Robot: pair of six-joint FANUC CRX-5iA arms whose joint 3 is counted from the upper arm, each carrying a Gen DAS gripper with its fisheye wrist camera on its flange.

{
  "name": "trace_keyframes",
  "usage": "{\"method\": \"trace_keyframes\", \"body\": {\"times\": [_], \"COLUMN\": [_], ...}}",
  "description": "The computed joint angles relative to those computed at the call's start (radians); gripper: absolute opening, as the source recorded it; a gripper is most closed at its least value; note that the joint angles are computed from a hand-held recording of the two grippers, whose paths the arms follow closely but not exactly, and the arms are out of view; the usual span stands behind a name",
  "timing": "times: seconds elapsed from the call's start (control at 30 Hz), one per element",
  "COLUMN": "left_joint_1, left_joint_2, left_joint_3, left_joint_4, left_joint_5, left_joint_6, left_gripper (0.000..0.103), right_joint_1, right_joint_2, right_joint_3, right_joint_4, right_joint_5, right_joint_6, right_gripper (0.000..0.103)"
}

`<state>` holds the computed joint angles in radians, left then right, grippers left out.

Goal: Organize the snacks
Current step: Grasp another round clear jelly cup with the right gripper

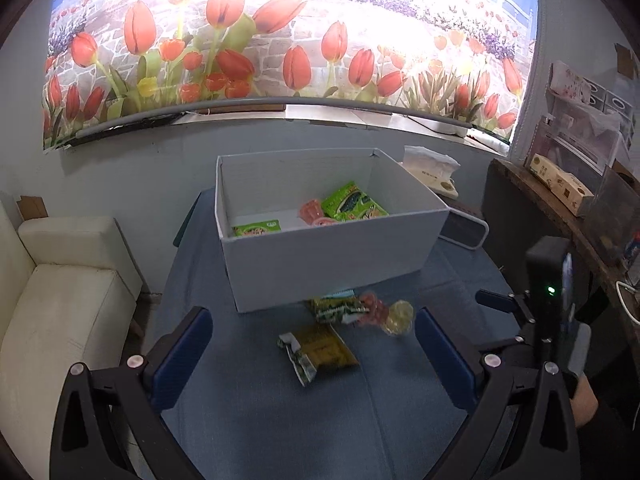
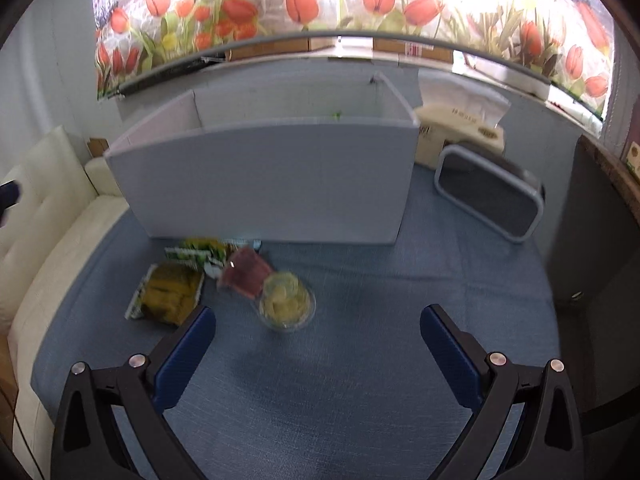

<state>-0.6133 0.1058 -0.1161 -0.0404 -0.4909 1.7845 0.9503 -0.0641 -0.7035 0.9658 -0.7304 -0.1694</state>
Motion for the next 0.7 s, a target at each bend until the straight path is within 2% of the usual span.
{"method": "trace_keyframes", "body": {"times": [0.07,0.13,0.27,0.37,0.4,0.43,0.57,0.67,0.7], "left_joint_1": [-0.005,-0.017,-0.016,-0.021,-0.017,-0.016,-0.01,-0.009,-0.012], "left_joint_2": [-0.03,-0.056,-0.099,-0.117,-0.122,-0.125,-0.133,-0.13,-0.126], "left_joint_3": [-0.044,-0.072,-0.14,-0.155,-0.162,-0.162,-0.173,-0.178,-0.175], "left_joint_4": [0.006,-0.033,-0.008,-0.045,-0.038,-0.045,-0.046,-0.033,-0.04], "left_joint_5": [-0.002,-0.02,-0.017,-0.031,-0.033,-0.034,-0.03,-0.02,-0.019], "left_joint_6": [-0.006,0.037,0.034,0.056,0.046,0.053,0.063,0.059,0.07], "left_gripper": [0.103,0.103,0.103,0.103,0.103,0.103,0.103,0.103,0.103], "right_joint_1": [-0.014,-0.023,-0.036,-0.046,-0.051,-0.053,-0.065,-0.071,-0.074], "right_joint_2": [0.017,0.048,0.105,0.139,0.147,0.154,0.168,0.177,0.178], "right_joint_3": [-0.002,0.005,0.035,0.064,0.072,0.078,0.089,0.087,0.087], "right_joint_4": [-0.003,0.002,-0.018,-0.051,-0.058,-0.061,-0.053,-0.017,-0.006], "right_joint_5": [0.035,0.051,0.063,0.062,0.062,0.057,0.065,0.068,0.077], "right_joint_6": [0.0,-0.003,0.017,0.046,0.053,0.055,0.062,0.053,0.051], "right_gripper": [0.103,0.103,0.102,0.091,0.082,0.08,0.08,0.071,0.06]}}
